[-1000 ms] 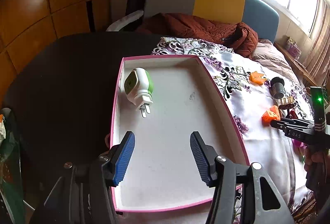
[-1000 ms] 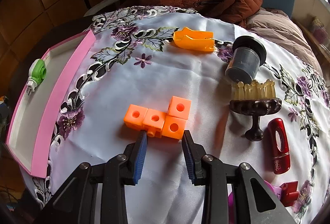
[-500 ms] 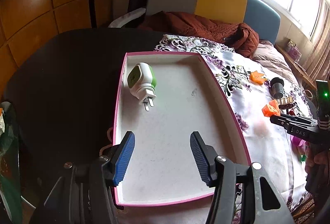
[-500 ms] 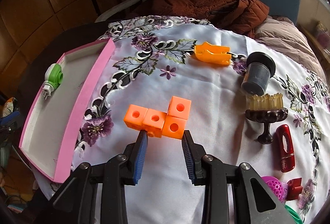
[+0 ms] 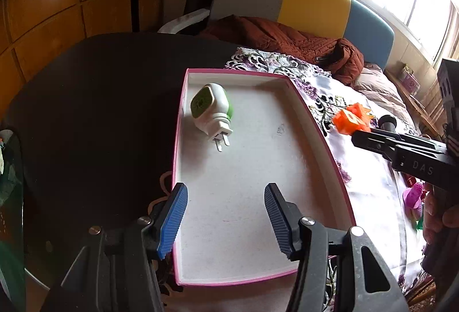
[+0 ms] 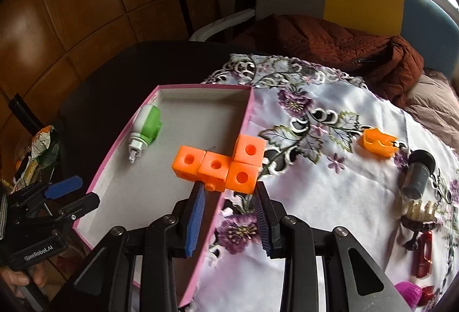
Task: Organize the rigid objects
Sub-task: 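Carry the orange linked cubes into the tray and open the right gripper, then grasp the magenta perforated cap with the left gripper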
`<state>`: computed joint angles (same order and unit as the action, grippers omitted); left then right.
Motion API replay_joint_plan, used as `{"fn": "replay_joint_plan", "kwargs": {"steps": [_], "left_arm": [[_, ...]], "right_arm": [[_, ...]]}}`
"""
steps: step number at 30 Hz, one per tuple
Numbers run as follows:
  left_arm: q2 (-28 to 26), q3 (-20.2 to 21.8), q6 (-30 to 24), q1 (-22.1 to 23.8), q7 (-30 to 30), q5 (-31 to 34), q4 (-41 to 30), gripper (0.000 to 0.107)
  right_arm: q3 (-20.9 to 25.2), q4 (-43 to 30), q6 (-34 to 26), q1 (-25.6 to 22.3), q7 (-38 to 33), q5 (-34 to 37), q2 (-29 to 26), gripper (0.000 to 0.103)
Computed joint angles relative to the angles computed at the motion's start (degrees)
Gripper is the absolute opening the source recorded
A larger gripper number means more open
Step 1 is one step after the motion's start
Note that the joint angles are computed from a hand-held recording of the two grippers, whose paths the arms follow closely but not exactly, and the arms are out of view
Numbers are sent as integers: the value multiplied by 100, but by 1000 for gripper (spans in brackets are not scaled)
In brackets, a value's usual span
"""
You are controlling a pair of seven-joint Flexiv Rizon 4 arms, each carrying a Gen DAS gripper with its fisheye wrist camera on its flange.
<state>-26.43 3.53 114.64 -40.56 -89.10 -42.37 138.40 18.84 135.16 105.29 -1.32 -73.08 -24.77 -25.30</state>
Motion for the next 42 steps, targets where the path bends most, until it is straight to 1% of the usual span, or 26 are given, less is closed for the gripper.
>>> {"fn": "replay_joint_plan", "kwargs": {"steps": [5, 8, 12, 14, 15, 17, 19, 21, 25, 27, 29, 30, 34, 38, 41, 42], "left_arm": [[36, -111, 51, 283, -247, 256, 130, 56], [38, -158, 75, 436, -400, 420, 192, 56], [36, -189, 113, 609, -604, 630, 254, 56], [35, -185, 124, 660, -678, 698, 275, 56], [32, -181, 122, 682, -707, 727, 282, 56], [37, -168, 107, 724, -758, 776, 305, 56], [49, -158, 124, 764, -818, 830, 341, 56], [57, -131, 147, 776, -853, 845, 378, 56], [44, -142, 185, 857, -964, 907, 426, 56], [39, -154, 204, 879, -1007, 940, 433, 56], [41, -158, 226, 888, -1019, 975, 446, 56], [45, -155, 229, 876, -1014, 977, 447, 56], [67, -89, 236, 706, -920, 841, 434, 56], [92, -35, 247, 499, -728, 624, 400, 56], [106, -54, 238, 419, -590, 516, 370, 56], [111, -61, 237, 389, -555, 478, 360, 56]], "right_arm": [[-55, -197, -160, 401, 6, 80, -113, 34], [-6, -351, -334, 516, -9, 127, -220, 34], [-131, -667, -682, 873, 3, 320, -391, 34], [-317, -870, -840, 1168, 67, 471, -494, 34], [-258, -1008, -966, 1169, 79, 529, -579, 35], [12, -1311, -1245, 1035, 29, 645, -784, 35], [-166, -1433, -1280, 1282, 48, 760, -856, 35], [-205, -1470, -1296, 1370, 15, 856, -877, 36], [-283, -1300, -1164, 1460, -92, 983, -774, 40], [-377, -1155, -1011, 1523, -104, 1046, -684, 44], [-426, -1011, -864, 1539, -111, 1091, -596, 50], [-462, -938, -797, 1560, -109, 1107, -544, 52], [-888, -557, -410, 1924, -84, 1193, -274, 59], [-1196, -181, 20, 2180, -122, 1360, -11, 71], [-1219, 40, 240, 2123, -169, 1446, 136, 74], [-1287, 108, 301, 2171, -195, 1508, 181, 75]]}}
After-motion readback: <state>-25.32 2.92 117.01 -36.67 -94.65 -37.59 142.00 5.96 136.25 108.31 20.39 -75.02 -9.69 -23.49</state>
